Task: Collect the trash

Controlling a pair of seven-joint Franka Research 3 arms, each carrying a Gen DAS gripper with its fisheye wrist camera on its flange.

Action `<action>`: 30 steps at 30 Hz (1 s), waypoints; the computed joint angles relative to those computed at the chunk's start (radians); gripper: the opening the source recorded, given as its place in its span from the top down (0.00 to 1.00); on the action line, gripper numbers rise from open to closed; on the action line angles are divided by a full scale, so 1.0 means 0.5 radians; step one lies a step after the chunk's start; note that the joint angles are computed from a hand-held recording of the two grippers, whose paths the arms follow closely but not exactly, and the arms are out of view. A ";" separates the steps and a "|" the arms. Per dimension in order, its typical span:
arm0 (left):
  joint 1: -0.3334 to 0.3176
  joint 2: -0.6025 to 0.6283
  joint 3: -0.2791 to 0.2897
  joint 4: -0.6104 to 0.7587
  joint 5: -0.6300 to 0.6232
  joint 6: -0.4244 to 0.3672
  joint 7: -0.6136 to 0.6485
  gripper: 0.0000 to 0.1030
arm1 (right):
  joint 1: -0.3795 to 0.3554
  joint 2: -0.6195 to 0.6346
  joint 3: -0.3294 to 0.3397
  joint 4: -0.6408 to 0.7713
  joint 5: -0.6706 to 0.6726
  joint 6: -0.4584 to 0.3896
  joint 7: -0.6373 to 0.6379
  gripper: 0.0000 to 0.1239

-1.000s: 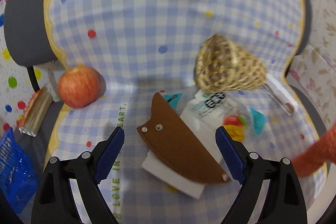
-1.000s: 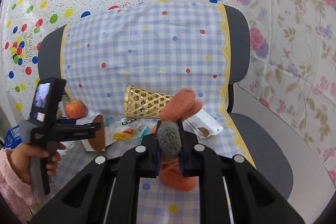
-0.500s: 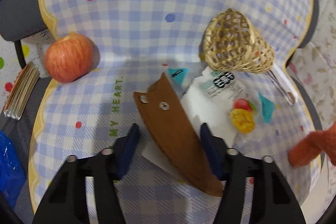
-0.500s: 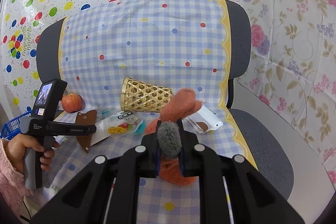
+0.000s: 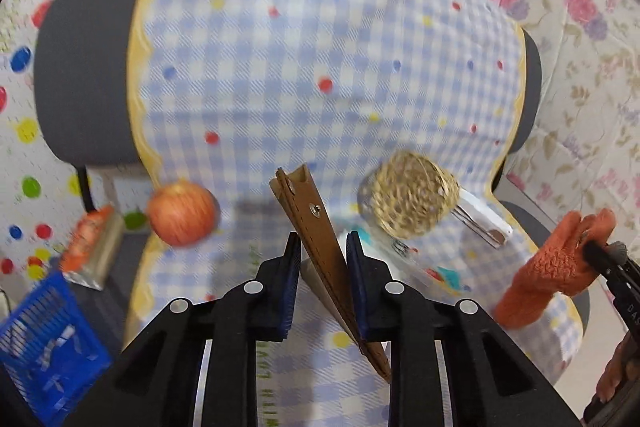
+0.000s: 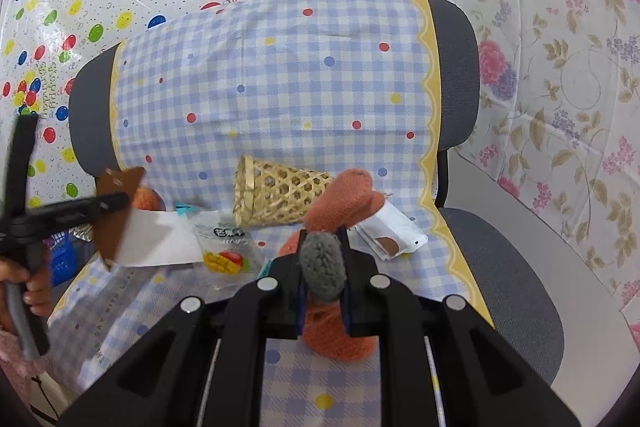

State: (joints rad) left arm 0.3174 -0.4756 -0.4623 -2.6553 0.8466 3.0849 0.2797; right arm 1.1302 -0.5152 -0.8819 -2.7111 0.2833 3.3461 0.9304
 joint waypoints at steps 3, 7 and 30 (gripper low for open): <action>-0.077 -0.063 0.082 -0.027 -0.039 -0.087 0.042 0.79 | -0.024 -0.002 0.024 -0.003 0.004 -0.012 0.003 0.90; -0.157 -0.088 0.168 -0.084 -0.075 -0.148 0.095 0.80 | -0.054 0.002 0.058 -0.033 0.014 -0.014 -0.004 0.90; -0.413 0.641 0.599 0.159 -0.305 -0.330 0.249 0.35 | 0.082 0.121 -0.025 0.004 -0.038 -0.009 0.064 0.90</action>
